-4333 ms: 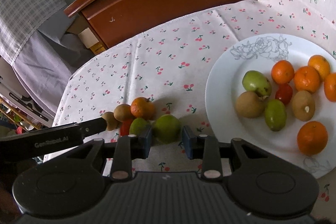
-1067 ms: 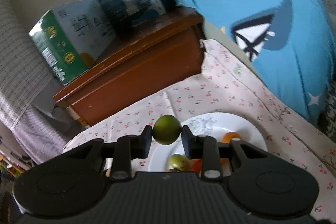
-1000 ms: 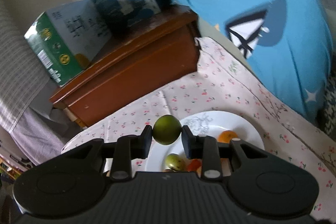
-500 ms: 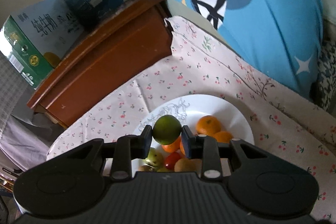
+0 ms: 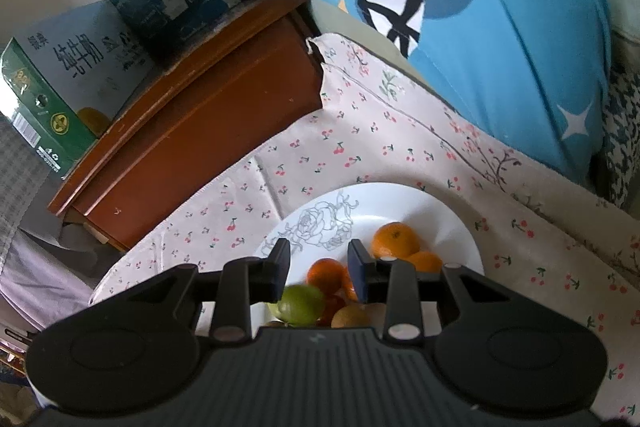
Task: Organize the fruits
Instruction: 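Open the left gripper over the plate while the right releases its lime, then move both grippers back to the remaining fruit cluster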
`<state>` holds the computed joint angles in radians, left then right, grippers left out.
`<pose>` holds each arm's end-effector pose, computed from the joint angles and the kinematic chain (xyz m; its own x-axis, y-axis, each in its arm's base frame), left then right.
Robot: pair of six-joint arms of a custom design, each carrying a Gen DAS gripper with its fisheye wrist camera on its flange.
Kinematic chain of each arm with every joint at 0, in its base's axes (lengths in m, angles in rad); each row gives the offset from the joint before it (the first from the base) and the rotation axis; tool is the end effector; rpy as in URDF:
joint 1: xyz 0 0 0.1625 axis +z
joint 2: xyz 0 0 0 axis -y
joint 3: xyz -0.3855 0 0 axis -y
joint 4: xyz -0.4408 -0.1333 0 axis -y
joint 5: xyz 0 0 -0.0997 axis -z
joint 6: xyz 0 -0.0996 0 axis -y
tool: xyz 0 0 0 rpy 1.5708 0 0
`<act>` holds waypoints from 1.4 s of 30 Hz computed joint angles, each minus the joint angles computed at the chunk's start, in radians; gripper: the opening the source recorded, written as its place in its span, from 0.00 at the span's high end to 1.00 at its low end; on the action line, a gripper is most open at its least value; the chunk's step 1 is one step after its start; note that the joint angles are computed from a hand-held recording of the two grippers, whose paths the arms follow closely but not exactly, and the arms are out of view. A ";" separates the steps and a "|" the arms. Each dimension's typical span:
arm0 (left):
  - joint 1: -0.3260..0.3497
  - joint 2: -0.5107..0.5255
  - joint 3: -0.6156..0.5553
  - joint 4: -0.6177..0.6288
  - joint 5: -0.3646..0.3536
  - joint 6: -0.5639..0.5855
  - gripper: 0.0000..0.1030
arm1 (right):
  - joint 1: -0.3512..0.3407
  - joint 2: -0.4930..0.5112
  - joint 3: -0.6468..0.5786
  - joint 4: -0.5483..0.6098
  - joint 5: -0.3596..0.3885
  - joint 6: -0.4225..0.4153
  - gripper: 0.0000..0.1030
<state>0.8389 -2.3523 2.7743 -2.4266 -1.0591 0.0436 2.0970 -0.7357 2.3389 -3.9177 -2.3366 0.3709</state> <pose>-0.0367 -0.3133 0.2187 -0.7590 0.4586 -0.4622 0.6401 0.6556 -0.4006 0.2532 -0.3080 -0.0047 -0.9346 0.2714 0.2300 -0.0332 0.5773 -0.8159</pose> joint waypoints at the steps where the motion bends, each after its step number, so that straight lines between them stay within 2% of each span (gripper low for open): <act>1: -0.003 -0.011 -0.005 0.015 0.010 -0.006 0.35 | 0.004 -0.001 -0.001 0.002 0.000 -0.002 0.68; 3: -0.014 -0.040 -0.014 0.055 0.033 -0.018 0.33 | 0.014 -0.003 -0.002 0.005 -0.003 -0.007 0.67; 6: -0.036 -0.097 -0.027 0.122 0.081 -0.046 0.23 | 0.035 -0.007 -0.003 0.013 -0.012 -0.004 0.67; 12: -0.044 -0.158 -0.079 0.213 0.121 -0.039 0.20 | 0.082 -0.013 -0.005 0.031 -0.017 0.007 0.63; 14: -0.028 -0.169 -0.100 0.219 0.120 -0.029 0.16 | 0.101 -0.011 -0.007 0.036 -0.019 0.014 0.63; 18: 0.023 -0.162 -0.143 0.230 0.111 -0.030 0.15 | 0.137 0.000 -0.011 0.048 -0.003 0.035 0.63; 21: 0.045 -0.165 -0.162 0.257 0.135 -0.027 0.15 | 0.163 0.021 -0.021 0.066 0.011 0.047 0.63; 24: 0.071 -0.164 -0.171 0.262 0.145 -0.006 0.15 | 0.190 0.047 -0.038 0.093 0.019 0.030 0.63; 29: 0.124 -0.152 -0.158 0.186 0.169 0.055 0.15 | 0.199 0.099 -0.073 0.123 0.073 -0.017 0.64; 34: 0.211 -0.055 -0.158 0.052 0.154 0.104 0.16 | 0.181 0.165 -0.117 0.149 0.111 -0.051 0.64; 36: 0.232 -0.010 -0.161 0.007 0.165 0.107 0.16 | 0.168 0.190 -0.134 0.158 0.131 -0.061 0.64; 39: 0.271 0.052 -0.182 -0.035 0.130 0.100 0.17 | 0.157 0.226 -0.161 0.164 0.139 -0.089 0.64; 42: 0.295 0.121 -0.186 -0.107 0.127 0.114 0.17 | 0.149 0.256 -0.188 0.168 0.141 -0.120 0.64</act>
<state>1.1341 -2.2312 2.5886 -2.5333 -0.9318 0.1575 2.2460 -0.4802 2.1511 -3.7501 -2.1957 0.2511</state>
